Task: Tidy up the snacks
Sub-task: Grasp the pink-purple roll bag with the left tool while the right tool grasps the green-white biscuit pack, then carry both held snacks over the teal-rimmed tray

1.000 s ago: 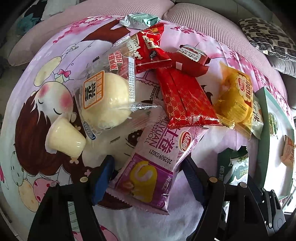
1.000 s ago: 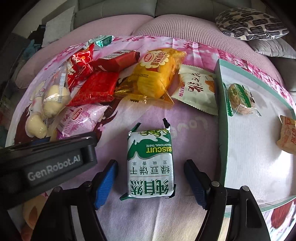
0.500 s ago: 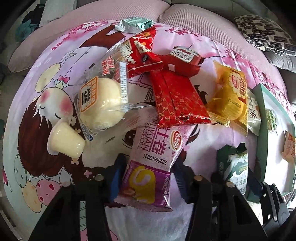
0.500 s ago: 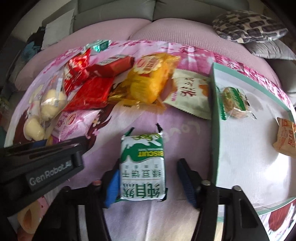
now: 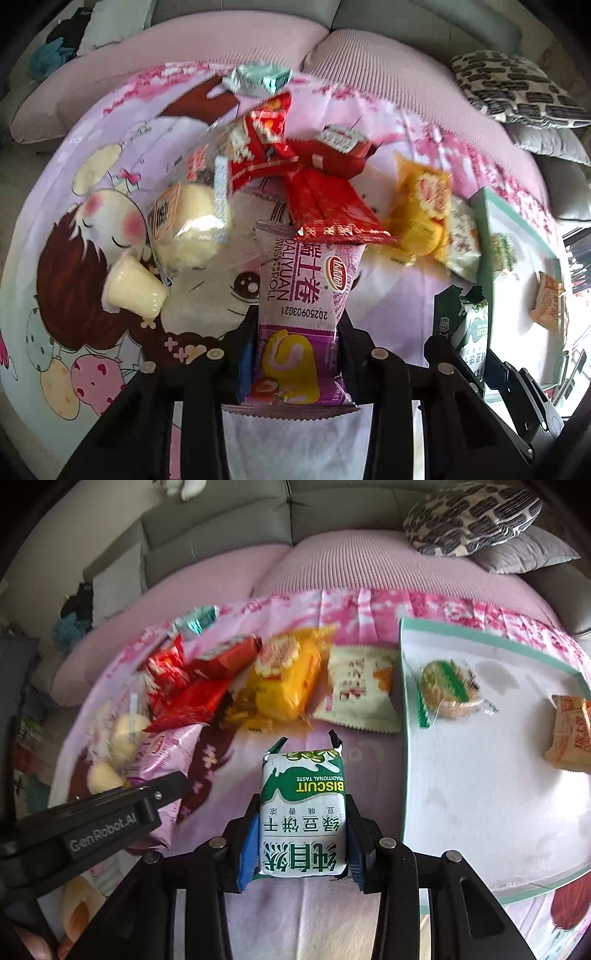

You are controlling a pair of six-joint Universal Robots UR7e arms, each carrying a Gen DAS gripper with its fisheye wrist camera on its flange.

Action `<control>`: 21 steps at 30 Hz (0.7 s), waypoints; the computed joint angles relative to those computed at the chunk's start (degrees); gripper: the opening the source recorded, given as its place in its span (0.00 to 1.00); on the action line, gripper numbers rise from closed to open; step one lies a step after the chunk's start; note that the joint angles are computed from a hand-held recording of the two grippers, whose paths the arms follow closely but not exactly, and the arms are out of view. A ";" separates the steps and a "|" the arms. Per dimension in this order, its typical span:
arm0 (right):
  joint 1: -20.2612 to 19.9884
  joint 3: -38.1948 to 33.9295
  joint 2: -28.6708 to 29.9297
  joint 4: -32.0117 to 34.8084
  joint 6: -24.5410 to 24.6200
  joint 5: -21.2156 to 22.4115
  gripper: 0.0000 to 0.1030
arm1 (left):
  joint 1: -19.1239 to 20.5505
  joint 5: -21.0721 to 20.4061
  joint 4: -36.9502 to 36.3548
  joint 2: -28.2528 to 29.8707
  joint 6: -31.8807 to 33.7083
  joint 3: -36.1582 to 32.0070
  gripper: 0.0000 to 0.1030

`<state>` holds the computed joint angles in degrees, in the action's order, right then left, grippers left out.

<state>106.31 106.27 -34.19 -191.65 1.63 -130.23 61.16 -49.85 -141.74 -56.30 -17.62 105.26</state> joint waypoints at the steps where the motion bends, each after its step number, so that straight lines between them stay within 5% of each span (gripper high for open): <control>1: 0.13 0.61 -0.33 -1.01 -0.23 0.24 0.41 | -0.43 0.02 -0.99 -0.73 0.33 0.66 0.38; 21: 0.84 3.72 -3.49 -4.01 1.13 1.68 0.41 | -3.65 0.84 -13.42 -5.46 5.37 6.66 0.38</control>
